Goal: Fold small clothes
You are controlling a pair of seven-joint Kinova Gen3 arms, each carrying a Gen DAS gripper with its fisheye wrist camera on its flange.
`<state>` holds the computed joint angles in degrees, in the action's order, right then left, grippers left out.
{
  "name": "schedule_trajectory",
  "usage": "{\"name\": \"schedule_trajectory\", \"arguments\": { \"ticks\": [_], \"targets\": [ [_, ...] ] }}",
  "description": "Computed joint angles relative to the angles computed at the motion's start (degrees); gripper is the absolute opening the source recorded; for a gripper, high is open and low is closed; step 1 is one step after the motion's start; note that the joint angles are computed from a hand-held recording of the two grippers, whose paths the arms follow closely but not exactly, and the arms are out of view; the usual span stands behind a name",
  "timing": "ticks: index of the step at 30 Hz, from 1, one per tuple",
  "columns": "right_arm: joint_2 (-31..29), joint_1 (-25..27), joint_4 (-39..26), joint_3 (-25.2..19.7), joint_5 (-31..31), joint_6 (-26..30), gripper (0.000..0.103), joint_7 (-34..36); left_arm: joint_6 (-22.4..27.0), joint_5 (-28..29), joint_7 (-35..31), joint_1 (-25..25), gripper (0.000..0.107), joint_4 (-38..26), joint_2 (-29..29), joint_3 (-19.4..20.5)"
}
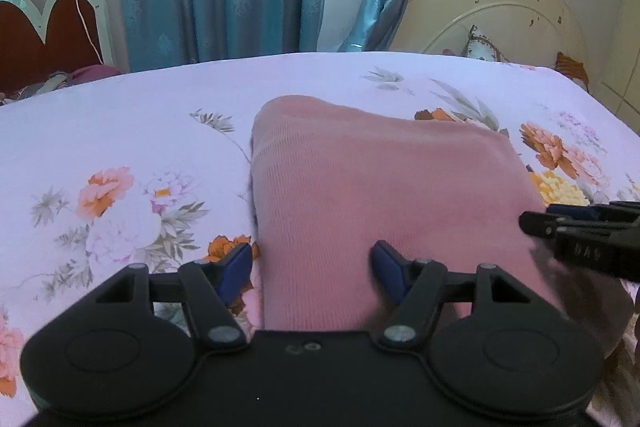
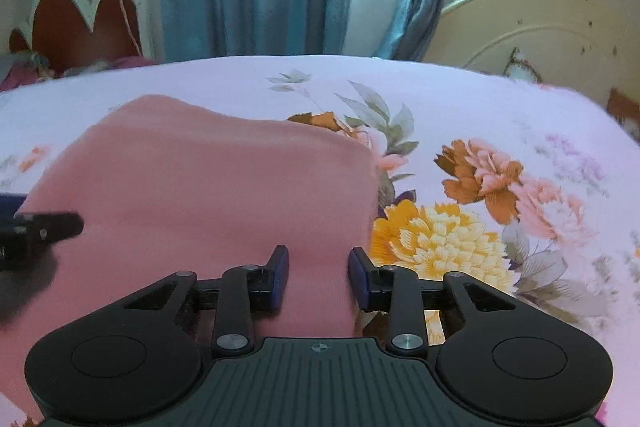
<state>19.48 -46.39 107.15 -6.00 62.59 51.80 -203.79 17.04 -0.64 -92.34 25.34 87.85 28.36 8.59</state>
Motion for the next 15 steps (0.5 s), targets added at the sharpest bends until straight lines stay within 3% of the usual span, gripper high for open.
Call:
{"name": "schedule_trajectory", "arguments": {
  "ticks": [2,7,15],
  "targets": [
    [-1.16,0.86,0.44,-0.54,-1.01,-0.55,0.033,0.30,-0.11,-0.24,0.28,0.41,0.065,0.85,-1.23,-0.45],
    [-5.72,-3.32,4.25,-3.43,2.47,3.73,0.033,-5.08,-3.31,1.69,-3.72,-4.06,0.063,7.16,-6.05,3.96],
    [-5.22,-6.86,5.53,-8.47,-2.21,8.33,0.033,-8.96,-1.21,4.99,-7.82,-7.02,0.065,11.88,-7.29,6.29]
  ]
}}
